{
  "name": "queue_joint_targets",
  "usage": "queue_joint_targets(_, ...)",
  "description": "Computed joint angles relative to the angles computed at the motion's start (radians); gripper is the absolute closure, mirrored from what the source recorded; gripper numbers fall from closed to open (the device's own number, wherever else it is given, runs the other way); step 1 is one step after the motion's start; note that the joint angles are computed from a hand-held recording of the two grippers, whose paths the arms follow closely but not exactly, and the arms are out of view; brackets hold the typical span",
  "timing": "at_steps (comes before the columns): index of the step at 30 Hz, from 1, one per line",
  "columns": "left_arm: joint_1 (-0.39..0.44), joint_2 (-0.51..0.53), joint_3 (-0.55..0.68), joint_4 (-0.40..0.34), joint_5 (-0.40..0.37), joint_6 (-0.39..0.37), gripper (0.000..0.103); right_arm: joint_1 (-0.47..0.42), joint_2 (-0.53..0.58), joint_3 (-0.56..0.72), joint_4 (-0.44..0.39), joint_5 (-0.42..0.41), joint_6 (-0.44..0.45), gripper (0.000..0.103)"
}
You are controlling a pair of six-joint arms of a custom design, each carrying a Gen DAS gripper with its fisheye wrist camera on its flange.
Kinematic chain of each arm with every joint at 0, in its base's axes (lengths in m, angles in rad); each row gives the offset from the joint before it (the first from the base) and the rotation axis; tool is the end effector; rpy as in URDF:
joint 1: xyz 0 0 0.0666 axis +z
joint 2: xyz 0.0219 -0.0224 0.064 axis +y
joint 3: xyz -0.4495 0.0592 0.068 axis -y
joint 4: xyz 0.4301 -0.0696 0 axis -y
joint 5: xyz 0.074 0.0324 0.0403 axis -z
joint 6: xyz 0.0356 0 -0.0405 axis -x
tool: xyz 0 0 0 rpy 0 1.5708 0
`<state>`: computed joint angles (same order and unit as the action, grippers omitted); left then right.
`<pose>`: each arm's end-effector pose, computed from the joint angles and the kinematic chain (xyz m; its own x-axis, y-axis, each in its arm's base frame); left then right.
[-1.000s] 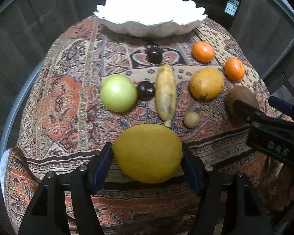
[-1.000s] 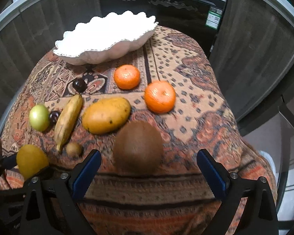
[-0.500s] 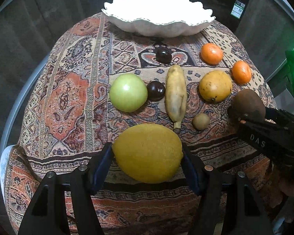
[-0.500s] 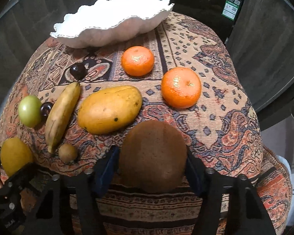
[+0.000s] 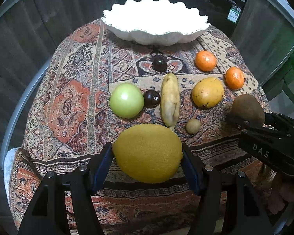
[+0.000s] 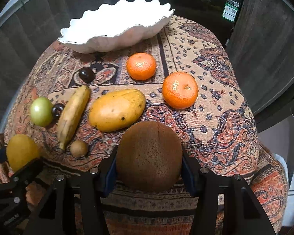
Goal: Organize fruits
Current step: 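Carry the lemon and kiwi into the white bowl and open both tools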
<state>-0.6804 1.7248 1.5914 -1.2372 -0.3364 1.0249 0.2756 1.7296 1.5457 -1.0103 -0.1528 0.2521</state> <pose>0.4778 -0.3721 0.4016 -0.8594 -0.3423 -0.3797 -0.3693 0.9293 -0.0020 0.5981 0.1743 0.3834 -0.7860 -0.4785 -0.3914 -0.5358 0.8431 0.0453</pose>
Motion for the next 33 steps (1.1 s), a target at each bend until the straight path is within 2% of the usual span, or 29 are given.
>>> queue_joint_targets(18,0.043,-0.004,0.091,-0.030,-0.061,-0.051,0.037,0.010,-0.011,0.100,-0.034,-0.058,-0.006,0.047)
queue_joint_targets(33,0.132,0.027,0.194,-0.014,-0.083,-0.163,0.037,0.032,0.073,0.279,-0.034,-0.066,-0.030,0.047)
